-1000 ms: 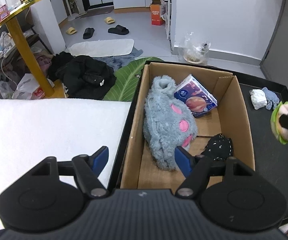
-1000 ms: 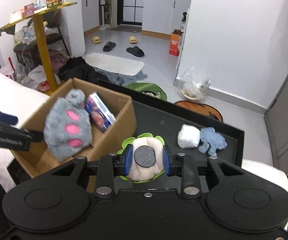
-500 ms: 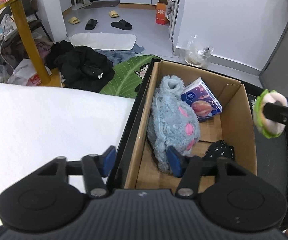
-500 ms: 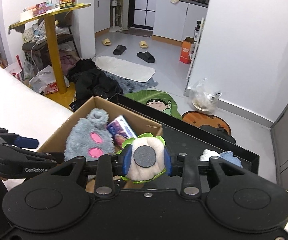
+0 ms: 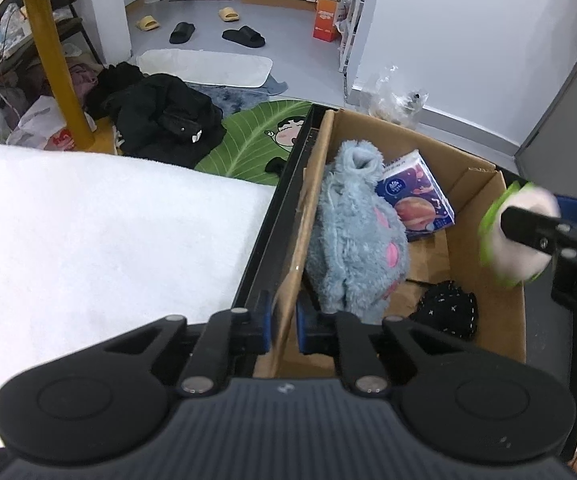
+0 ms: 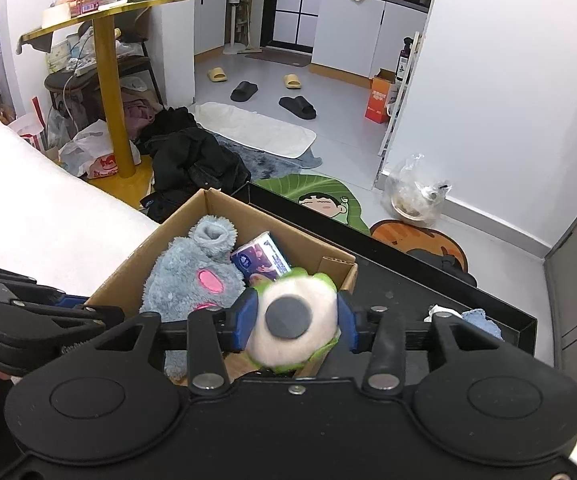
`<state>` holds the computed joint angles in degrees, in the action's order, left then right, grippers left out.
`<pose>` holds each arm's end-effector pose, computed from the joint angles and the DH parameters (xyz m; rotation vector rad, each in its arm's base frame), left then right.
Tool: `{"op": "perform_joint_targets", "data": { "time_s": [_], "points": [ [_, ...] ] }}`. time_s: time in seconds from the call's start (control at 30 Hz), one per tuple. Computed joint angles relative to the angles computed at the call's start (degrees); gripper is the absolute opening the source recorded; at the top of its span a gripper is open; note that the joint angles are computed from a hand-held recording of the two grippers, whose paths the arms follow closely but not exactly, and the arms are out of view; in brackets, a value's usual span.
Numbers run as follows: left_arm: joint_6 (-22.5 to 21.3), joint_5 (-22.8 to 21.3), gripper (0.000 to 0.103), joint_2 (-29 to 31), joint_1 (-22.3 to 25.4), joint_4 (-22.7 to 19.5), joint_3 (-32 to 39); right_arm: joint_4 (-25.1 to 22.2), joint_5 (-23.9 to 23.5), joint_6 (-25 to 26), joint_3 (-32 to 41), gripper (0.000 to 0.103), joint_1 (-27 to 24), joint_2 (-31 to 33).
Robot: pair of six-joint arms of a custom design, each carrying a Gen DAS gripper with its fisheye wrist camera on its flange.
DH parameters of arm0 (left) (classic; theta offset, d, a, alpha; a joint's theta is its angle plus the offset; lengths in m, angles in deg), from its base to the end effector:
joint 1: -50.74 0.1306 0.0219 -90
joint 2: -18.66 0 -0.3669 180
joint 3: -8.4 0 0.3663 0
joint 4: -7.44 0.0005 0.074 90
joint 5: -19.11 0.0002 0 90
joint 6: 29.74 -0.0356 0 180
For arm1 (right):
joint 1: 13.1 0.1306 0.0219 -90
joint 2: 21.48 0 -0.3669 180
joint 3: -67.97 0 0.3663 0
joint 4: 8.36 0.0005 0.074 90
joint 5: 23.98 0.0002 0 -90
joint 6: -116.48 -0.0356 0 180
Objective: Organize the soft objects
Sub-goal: 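Carry the round plush into the box and open the right gripper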
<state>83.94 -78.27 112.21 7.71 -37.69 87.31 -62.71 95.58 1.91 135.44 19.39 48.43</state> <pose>0.3346 -0.3067 0.3097 0.3955 2.5914 -0.2481 0.2789 0.1562 0.3716 0.0225 2.3965 -0.2135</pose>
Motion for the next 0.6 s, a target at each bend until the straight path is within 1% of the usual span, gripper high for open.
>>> {"op": "perform_joint_targets", "data": {
  "time_s": [0.2, 0.3, 0.37, 0.43, 0.5, 0.6],
  "points": [
    [0.58, 0.19, 0.011, -0.39, 0.17, 0.74, -0.38, -2.19, 1.07, 0.12, 0.12, 0.048, 0.5, -0.67],
    [0.72, 0.26, 0.011, -0.44, 0.18, 0.67, -0.34, -2.73, 1.86, -0.05, -0.28, 0.053, 0.83, -1.61],
    [0.62, 0.13, 0.012, -0.44, 0.2, 0.3, -0.25, -3.12, 2.76, 0.29, -0.75, 0.062, 1.05, -2.45],
    [0.58, -0.69, 0.013, -0.76, 0.07, 0.33, -0.33, -3.05, 3.46, 0.78, -1.56, 0.065, 1.08, -3.6],
    [0.11, -1.8, 0.015, -1.24, -0.47, 0.64, -0.44, -2.79, 3.04, 1.57, -2.78, 0.066, 0.33, -5.3],
    [-1.07, -3.43, 0.015, -1.77, -1.71, 1.27, -0.71, -3.75, 2.73, 1.3, -4.1, 0.066, -1.04, -7.04]
  ]
}}
